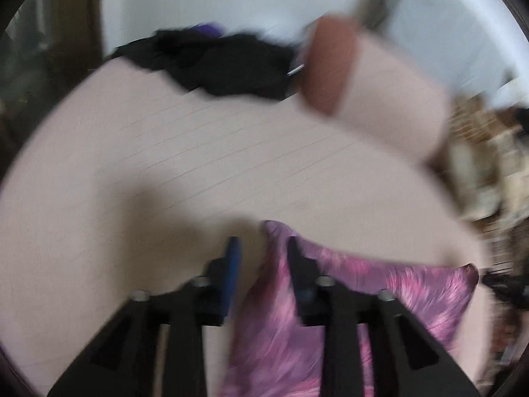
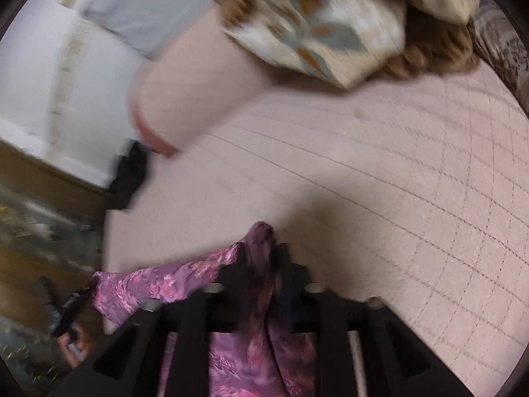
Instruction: Fold small clothes
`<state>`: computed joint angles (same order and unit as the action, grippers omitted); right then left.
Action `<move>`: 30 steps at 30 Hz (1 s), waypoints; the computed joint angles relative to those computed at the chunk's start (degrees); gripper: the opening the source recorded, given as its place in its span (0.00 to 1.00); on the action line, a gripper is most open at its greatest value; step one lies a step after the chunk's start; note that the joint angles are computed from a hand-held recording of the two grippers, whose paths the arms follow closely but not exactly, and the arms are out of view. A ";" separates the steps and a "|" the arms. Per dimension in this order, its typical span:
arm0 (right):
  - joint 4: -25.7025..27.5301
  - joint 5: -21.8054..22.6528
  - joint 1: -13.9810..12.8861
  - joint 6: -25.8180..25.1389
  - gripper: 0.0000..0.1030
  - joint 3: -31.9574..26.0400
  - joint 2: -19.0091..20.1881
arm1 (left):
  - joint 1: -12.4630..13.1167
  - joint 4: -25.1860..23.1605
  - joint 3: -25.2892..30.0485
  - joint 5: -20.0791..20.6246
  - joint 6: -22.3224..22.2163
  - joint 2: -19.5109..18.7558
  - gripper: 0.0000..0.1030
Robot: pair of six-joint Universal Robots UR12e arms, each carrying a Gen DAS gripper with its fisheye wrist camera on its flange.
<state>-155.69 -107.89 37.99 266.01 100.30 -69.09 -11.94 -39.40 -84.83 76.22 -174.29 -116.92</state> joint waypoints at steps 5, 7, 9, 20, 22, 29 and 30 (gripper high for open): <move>3.10 -1.68 3.05 6.49 0.65 0.52 0.00 | 3.90 1.50 -10.09 -4.65 -2.23 5.78 0.46; -1.72 -5.03 6.52 8.17 0.73 1.12 0.30 | 5.01 1.56 -15.11 -4.76 -1.63 9.33 0.53; -6.81 -6.03 9.46 9.27 0.73 0.81 1.64 | 5.69 -0.66 -18.68 -5.57 -1.44 12.01 0.53; -11.09 -2.54 13.94 18.72 0.59 -4.39 8.92 | 5.02 -8.21 -24.77 -12.99 -5.41 16.12 0.53; -11.38 -2.94 13.77 21.35 0.55 -4.27 9.37 | 4.92 -9.73 -23.67 -13.27 -5.82 14.86 0.50; -13.56 -1.75 12.86 24.27 0.08 -2.41 8.93 | 4.98 -6.64 -22.68 -11.71 -5.65 14.61 0.07; -13.40 -2.68 13.29 23.58 0.07 -2.69 8.61 | 5.68 -5.70 -23.24 -13.66 -5.15 15.30 0.06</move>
<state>-169.09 -110.57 51.28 289.59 97.61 -60.48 -6.26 -45.10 -108.07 62.56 -179.43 -101.61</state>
